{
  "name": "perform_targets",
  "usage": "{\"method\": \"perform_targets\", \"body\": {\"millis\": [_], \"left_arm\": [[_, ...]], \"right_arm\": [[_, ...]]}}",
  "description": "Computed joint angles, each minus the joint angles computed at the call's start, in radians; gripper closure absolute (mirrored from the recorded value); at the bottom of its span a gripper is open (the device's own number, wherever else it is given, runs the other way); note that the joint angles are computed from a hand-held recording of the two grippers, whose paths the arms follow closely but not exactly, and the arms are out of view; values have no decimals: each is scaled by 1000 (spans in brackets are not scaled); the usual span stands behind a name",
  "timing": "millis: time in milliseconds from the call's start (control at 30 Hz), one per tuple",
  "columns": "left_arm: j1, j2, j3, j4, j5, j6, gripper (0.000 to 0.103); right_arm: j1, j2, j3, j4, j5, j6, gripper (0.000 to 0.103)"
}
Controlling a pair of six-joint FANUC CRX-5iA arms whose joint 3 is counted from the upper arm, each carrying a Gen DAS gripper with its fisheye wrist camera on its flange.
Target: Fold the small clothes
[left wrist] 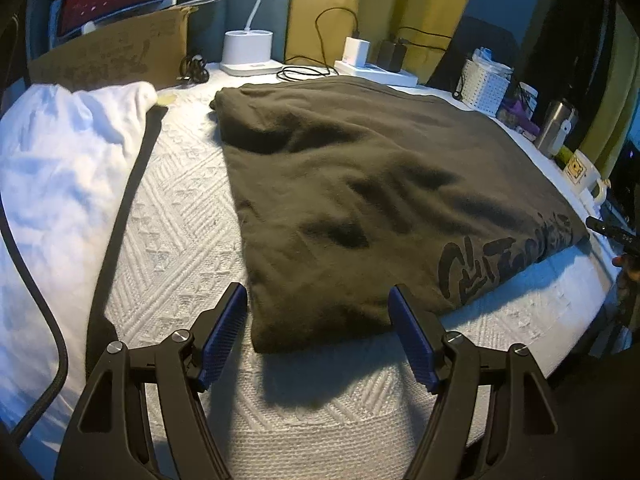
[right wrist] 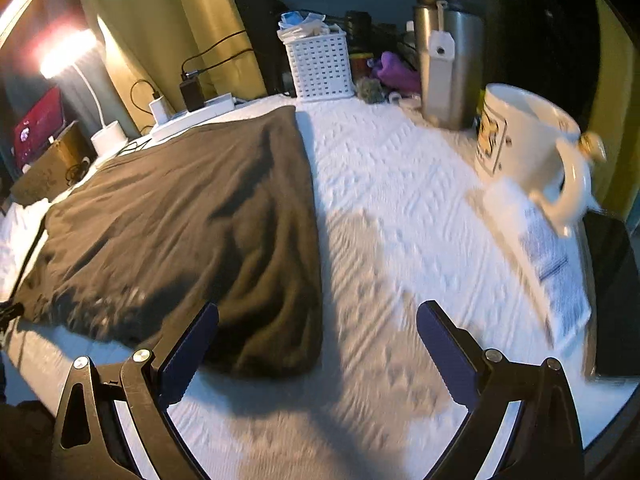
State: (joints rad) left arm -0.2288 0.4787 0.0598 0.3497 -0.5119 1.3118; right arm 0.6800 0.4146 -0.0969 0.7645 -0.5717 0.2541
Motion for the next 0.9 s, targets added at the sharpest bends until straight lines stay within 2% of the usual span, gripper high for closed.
{"method": "perform_targets", "body": {"millis": [67,133,167,200,233,267,300,367,400,467,567,667,733,900], "left_arm": [[-7,3,18,-54,-6,42,30],[-11,2,15,-50,-1,38,33],[-14,2,14,-47,2,34,41],[-19,4,23,-66,-4,42,45],[-23,6,30,-75,-11,41,56],[-26,8,35,-79,-18,31,80],[-27,12,44,-68,-36,6,90],[-29,10,57,-81,-47,18,93],[-29,0,57,-92,-39,24,93],[-23,-25,45,-90,-16,19,93],[-6,-75,6,-29,28,-38,93],[3,-107,-11,-3,37,-61,93],[10,-119,-26,37,23,-94,93],[19,-117,-15,-27,-49,-31,93]], "right_arm": [[10,-5,-10,-9,19,1,24],[18,1,-12,-5,30,0,26],[21,5,-25,52,33,-46,29],[20,7,-32,79,38,-72,36],[19,8,-42,112,50,-109,41],[15,6,-51,130,69,-135,61],[13,10,-48,116,91,-125,88],[12,19,-41,124,100,-120,90],[14,22,-29,107,90,-93,91],[9,9,-34,147,85,-104,93],[3,-22,-54,231,66,-132,94],[8,-45,-53,275,20,-112,99],[19,-58,-49,273,-13,-71,99],[45,-87,-77,261,-95,-38,103]]}}
